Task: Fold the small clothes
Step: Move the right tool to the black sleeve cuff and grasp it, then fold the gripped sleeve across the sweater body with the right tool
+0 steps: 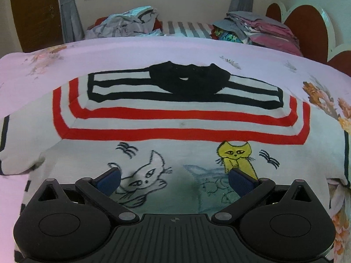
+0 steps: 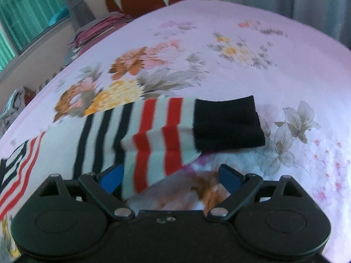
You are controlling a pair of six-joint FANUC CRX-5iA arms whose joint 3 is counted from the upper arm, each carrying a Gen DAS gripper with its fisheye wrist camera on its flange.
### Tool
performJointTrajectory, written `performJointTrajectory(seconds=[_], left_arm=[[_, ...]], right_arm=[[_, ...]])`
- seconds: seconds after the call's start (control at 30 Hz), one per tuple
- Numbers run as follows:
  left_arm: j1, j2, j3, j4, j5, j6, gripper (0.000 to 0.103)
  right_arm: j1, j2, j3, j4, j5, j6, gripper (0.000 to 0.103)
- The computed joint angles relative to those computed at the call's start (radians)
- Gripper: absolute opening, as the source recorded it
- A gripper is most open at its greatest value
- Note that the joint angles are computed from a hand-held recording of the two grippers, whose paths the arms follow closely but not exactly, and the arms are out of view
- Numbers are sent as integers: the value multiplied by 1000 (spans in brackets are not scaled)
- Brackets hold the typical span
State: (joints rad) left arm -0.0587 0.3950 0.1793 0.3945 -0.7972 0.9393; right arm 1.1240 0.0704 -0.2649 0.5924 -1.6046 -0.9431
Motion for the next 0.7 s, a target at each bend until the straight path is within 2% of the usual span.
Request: performJointTrajectory(seconds=[0.07,0.13,0.17,0.2,0.23,0.33,0.5,0.6,0.7], left_arm=[[-6,2,1,-1,6,1,103],[-10,3,2,-4,11,-3,103],[-11,3,1,3,12,-13,103],[-10,5,3,7,9,-21,103],[-9,8,7,11,5,-25,103],[0,12,5,49,7,-60,103],[28,19,5,134,5,-117,103],[51,21,1,187,13,-162,103],[81,31,16,220,1,-185,103]], right_arm=[[-9,-4,-20,15,-1,-5,81],[-18,-4,-29,28,-8,-7,61],[-21,-11,-44,41,-3,-14,55],[-21,-15,-55,55,3,-20,39],[-21,-15,-61,71,5,-25,29],[-25,2,-49,113,-20,-6,14],[-46,78,42,269,-21,175,9],[-76,154,138,366,53,307,9],[-109,247,253,430,172,416,9]])
